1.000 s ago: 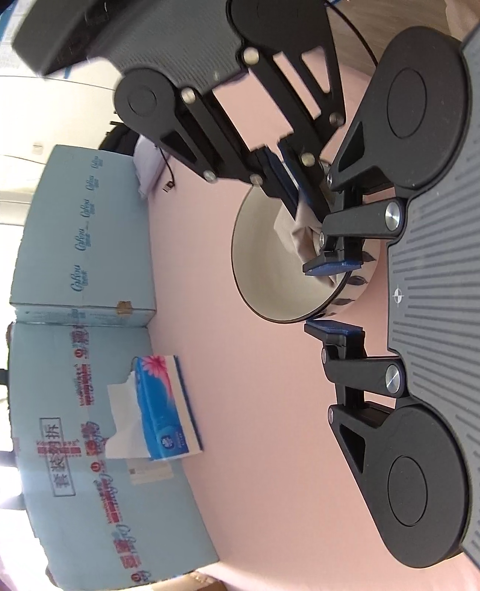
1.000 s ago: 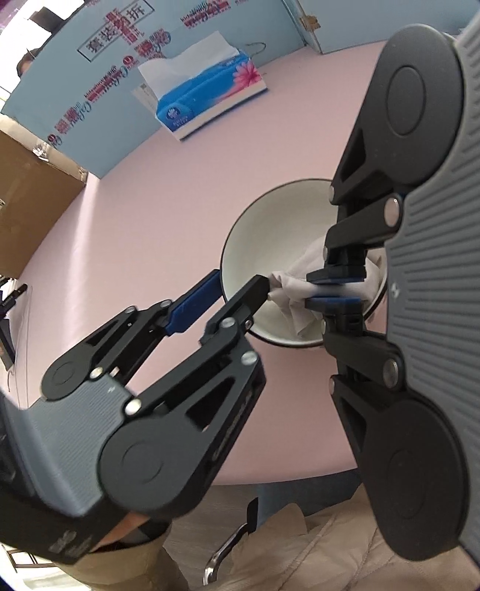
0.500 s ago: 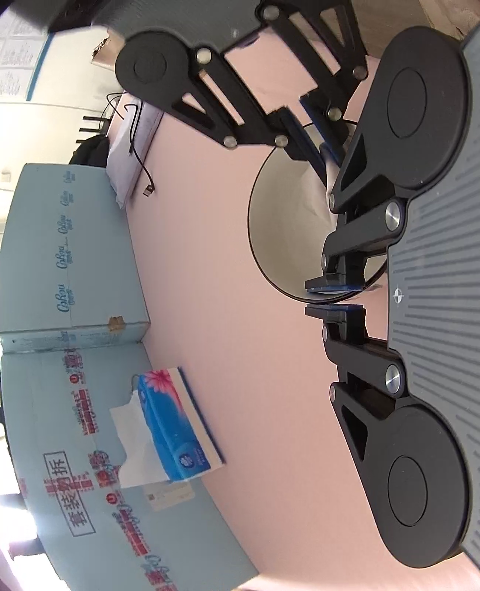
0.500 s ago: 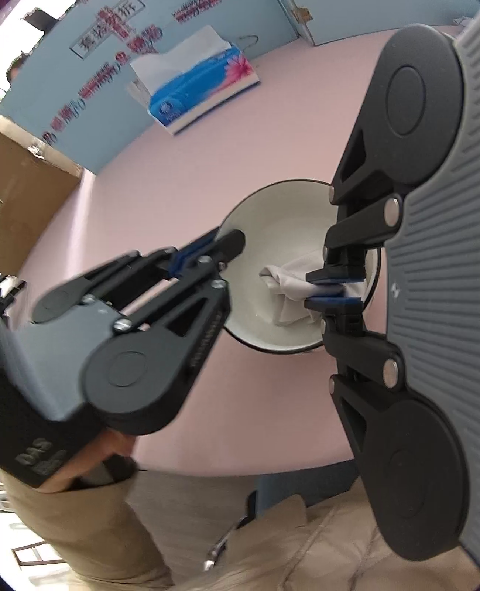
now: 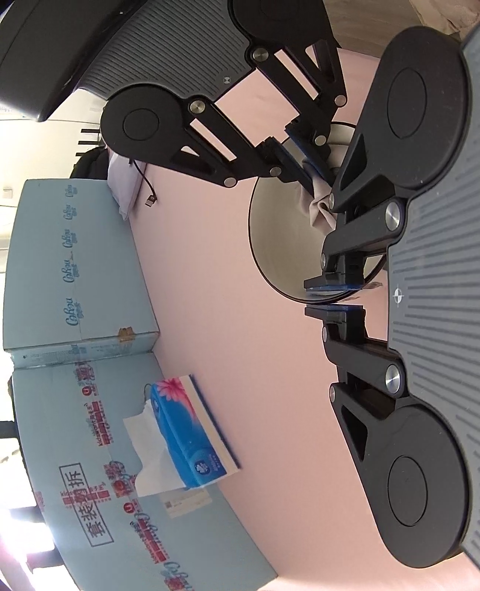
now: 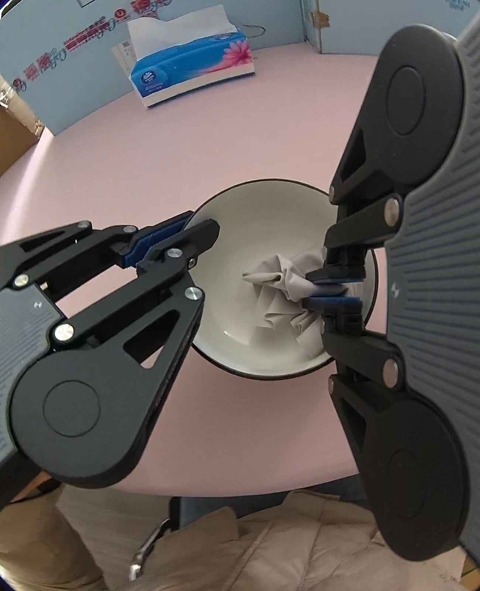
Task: Clean bowl
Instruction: 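Wipe the cloth around the inner wall near the left gripper with the right gripper, then rub the grey cloth across the bowl bottom with the right gripper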
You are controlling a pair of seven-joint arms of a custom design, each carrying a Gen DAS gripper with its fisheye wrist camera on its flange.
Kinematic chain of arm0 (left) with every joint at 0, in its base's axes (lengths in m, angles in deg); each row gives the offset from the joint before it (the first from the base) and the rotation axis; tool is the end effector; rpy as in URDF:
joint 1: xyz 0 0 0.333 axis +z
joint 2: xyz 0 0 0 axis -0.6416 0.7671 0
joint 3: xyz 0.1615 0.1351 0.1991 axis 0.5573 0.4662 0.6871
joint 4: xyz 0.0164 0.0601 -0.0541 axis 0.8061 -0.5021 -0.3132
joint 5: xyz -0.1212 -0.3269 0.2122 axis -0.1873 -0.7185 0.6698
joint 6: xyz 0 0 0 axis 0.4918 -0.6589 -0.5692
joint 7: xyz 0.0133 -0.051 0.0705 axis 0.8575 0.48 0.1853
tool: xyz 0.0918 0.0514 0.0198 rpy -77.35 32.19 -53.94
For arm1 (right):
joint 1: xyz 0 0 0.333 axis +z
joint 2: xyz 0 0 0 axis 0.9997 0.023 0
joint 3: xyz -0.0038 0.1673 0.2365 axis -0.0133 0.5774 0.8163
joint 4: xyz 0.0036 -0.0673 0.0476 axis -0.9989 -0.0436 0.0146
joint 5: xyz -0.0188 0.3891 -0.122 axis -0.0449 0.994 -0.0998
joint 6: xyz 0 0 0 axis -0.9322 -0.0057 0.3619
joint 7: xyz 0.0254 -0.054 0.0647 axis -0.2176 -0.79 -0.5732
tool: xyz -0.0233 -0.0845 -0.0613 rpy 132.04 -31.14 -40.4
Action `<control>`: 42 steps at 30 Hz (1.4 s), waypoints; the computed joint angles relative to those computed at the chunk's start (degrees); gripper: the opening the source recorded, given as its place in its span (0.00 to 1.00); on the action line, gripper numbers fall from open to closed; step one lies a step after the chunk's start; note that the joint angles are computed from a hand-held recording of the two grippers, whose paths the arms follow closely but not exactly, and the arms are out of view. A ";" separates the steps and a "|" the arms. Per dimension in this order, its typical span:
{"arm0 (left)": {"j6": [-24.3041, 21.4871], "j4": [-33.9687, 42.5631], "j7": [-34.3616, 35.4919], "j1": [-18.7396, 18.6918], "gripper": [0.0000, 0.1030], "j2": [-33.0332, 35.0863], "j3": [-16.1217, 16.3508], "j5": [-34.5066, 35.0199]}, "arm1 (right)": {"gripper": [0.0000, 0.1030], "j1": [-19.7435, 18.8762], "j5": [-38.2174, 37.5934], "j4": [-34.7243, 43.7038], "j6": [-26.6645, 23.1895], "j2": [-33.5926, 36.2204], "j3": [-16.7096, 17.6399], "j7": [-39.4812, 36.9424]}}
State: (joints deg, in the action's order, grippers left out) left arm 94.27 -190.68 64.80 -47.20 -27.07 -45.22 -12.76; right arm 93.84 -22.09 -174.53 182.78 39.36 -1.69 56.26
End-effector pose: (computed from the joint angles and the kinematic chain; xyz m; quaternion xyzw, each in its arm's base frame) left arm 0.6367 -0.2644 0.4160 -0.2850 0.8672 -0.3707 0.1715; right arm 0.6120 0.0525 0.4309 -0.9594 0.2185 -0.1728 0.0453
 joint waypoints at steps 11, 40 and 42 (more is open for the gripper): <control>-0.06 -0.20 4.03 1.13 0.12 0.05 -1.04 -4.59 | 0.06 0.93 -16.32 -5.84 14.86 -1.19 -0.63 9.82; 0.55 -1.28 8.98 2.09 0.16 -0.61 -1.86 -10.00 | 0.07 -0.80 -0.89 -2.69 19.31 2.76 1.21 2.48; 1.64 -2.01 10.45 2.26 0.16 -1.23 -2.19 -11.51 | 0.10 -0.90 -0.11 -2.20 18.25 3.01 1.35 2.23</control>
